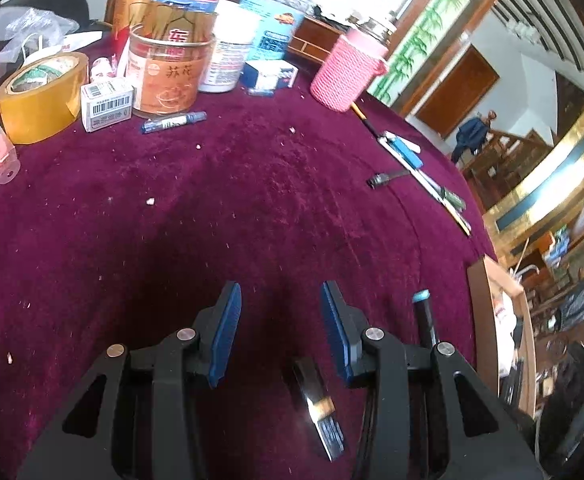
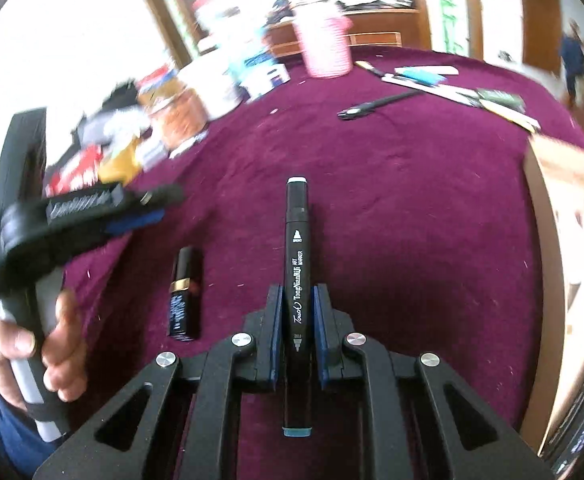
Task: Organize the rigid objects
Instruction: 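Grasp the black gold-banded tube with the left tool while the right tool grasps a black marker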
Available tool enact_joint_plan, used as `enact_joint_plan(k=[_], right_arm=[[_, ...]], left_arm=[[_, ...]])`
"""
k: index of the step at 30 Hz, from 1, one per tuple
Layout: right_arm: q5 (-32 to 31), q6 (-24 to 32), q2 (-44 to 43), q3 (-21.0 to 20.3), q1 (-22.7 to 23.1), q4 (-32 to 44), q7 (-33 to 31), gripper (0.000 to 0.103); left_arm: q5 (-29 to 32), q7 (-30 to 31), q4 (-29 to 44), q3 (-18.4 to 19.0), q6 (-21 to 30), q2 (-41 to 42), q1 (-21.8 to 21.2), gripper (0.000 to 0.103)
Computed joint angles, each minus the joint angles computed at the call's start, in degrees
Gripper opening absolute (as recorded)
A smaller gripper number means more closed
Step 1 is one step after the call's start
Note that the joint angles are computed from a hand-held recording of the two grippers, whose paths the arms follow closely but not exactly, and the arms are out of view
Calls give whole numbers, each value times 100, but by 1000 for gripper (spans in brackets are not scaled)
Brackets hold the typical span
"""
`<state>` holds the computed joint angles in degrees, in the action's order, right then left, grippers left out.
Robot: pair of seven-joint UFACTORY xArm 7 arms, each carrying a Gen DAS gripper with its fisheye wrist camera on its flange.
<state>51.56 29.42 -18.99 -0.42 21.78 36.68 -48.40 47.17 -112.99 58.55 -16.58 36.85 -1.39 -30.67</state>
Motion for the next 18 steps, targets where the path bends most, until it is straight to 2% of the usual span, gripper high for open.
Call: enact_joint_plan(k=[3,5,11,15,18], right_arm=[[424,350,139,-263,-43,125,-281,13],[647,448,120,-276,-141,173,-481,13],[1054,699,-69,-258,-323,146,-780,13],[1201,827,-145,-261,-435,114,-887,13],[1237,935,-191,-265,-508,107,-924,13]], left_arm=[[-278,198,9,-71,-45,-76,-72,39],[-595,497,126,-157,221,-61,-168,39],[-1185,858,312,-192,389,190,-363,39],[-1159,930,688,-115,746,533,-554,39],[-1212,1065,830,0,761,727,-662,38]])
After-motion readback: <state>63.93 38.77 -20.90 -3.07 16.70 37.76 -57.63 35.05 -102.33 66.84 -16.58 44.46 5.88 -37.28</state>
